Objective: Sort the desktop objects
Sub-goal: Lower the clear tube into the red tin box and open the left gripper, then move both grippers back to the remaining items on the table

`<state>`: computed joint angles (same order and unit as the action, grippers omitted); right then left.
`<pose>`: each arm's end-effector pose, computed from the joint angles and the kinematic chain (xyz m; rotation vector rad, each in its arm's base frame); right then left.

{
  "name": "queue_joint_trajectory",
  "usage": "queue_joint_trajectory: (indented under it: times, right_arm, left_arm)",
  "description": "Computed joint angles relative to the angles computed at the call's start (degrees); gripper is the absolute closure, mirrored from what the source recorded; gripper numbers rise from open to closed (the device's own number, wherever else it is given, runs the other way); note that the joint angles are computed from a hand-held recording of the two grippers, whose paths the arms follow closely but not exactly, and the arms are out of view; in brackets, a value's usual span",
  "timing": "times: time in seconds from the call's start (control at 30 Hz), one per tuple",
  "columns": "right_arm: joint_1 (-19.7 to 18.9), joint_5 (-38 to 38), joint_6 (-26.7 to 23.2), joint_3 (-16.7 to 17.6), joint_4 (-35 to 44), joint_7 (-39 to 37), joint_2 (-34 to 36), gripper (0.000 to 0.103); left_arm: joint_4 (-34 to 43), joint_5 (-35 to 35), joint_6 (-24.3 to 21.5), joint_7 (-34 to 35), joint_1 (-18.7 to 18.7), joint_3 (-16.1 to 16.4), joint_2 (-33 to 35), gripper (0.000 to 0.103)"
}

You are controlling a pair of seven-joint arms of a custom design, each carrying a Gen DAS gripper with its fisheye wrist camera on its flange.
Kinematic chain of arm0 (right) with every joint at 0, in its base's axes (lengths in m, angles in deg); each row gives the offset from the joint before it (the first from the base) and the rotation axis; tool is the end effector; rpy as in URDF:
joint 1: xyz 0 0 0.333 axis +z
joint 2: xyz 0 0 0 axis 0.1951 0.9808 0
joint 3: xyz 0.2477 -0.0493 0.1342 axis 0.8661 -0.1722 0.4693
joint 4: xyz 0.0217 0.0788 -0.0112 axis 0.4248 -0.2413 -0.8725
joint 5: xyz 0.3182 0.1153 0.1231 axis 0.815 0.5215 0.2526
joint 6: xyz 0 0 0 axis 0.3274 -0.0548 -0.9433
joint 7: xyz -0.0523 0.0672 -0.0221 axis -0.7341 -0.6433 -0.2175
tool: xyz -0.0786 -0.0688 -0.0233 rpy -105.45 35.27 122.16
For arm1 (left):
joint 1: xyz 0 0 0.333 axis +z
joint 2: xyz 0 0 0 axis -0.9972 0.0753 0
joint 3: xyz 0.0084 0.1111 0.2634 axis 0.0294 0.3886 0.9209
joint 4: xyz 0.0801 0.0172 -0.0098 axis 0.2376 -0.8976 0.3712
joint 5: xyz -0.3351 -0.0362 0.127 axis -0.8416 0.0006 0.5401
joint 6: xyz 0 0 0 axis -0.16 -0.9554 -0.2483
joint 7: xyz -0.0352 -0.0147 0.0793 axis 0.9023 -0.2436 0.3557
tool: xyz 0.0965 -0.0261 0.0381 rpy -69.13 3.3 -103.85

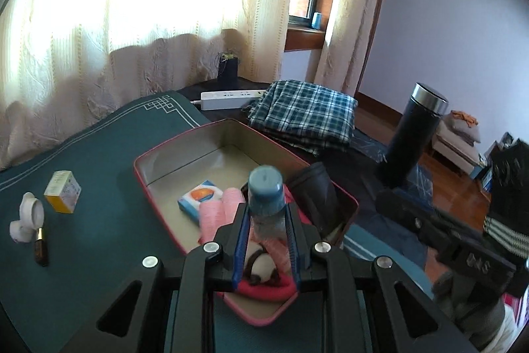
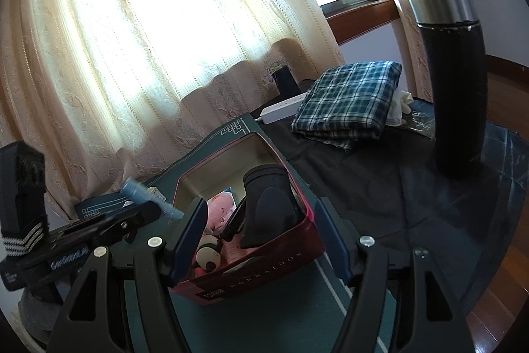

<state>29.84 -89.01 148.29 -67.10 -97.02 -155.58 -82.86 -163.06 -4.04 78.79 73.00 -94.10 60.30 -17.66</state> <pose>0.3732 0.2414 0.4603 -0.7641 2.0020 -0.8078 0.5569 -0.2142 0.5416 -0.8231 2.6429 -1.2595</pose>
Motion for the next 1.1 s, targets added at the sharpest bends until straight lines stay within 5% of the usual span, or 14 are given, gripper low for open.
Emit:
queue_joint_trajectory:
  times: [0.53,0.57,0.6,0.67,1.1]
  right_arm:
    - [0.3,0.0,0.3,-0.1,1.2,-0.4,1.6,0.032]
    - [0.3,0.0,0.3,-0.1,1.4,-0.5,1.7,0.032]
    - [0.4,0.1,0.2,-0.1,1.5,-0.6,1.8,0.032]
    - [0.5,0.2,0.0,-0.1,1.9,-0.8,2.1,0.032]
    - [2.5,0.4,-0.3,-0.1,8.4,-5.1,7.8,0.032]
  left_arm:
    - [2.5,2.7,2.4,-4.6,0.9,-0.3,3.6,0.080]
    - [2.3,2.6,2.2,-4.7,1.1,-0.1,3.6,0.073]
    - [2.0,2.3,2.4,-4.8,1.2,-0.1,3.3,0.051]
    - [0.3,0.6,4.2,-3.9,1.7,0.0,2.3,0.023]
    - [-2.3,0.1,3.7,-5.4,4.8,2.6,1.5,0.023]
